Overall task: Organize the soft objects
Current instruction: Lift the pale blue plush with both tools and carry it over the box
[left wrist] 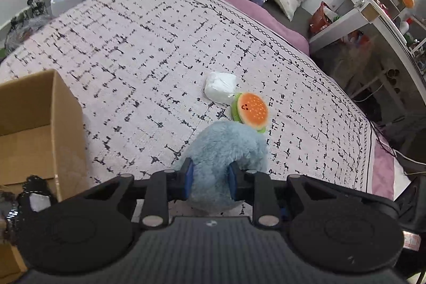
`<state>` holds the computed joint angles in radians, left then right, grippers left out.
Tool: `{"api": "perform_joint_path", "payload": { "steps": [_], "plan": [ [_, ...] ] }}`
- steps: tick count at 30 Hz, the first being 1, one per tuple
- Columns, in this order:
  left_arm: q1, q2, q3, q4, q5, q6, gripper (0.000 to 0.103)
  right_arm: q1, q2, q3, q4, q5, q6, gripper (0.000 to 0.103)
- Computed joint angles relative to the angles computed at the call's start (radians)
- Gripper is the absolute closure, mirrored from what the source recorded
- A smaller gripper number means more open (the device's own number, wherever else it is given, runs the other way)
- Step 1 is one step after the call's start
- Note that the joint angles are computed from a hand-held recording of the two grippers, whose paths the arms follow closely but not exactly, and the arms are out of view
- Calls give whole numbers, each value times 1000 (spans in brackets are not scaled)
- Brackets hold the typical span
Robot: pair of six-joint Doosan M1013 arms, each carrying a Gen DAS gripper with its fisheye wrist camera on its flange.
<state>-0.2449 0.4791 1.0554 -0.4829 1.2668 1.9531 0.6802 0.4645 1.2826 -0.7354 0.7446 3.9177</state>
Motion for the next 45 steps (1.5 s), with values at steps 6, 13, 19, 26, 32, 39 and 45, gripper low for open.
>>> {"api": "perform_joint_path", "payload": {
  "steps": [6, 13, 19, 26, 32, 39, 45],
  "plan": [
    [12, -20, 7, 8, -19, 9, 78, 10, 2, -18, -30, -16, -33, 85],
    [38, -48, 14, 6, -53, 14, 77, 24, 15, -61, -77, -36, -74, 85],
    [66, -68, 23, -11, -67, 18, 77, 38, 33, -103, -96, -37, -111, 85],
    [98, -83, 32, 1, -92, -1, 77, 50, 70, -171, -79, -44, -206, 85],
    [136, -88, 33, -2, -98, -16, 76, 58, 107, -231, -67, -59, -281, 85],
    [170, -91, 32, -20, -106, -11, 76, 71, 146, -298, -59, -53, -343, 85],
    [195, -86, 34, -35, -106, -16, 76, 77, 180, -351, -28, -35, -412, 85]
  ]
}}
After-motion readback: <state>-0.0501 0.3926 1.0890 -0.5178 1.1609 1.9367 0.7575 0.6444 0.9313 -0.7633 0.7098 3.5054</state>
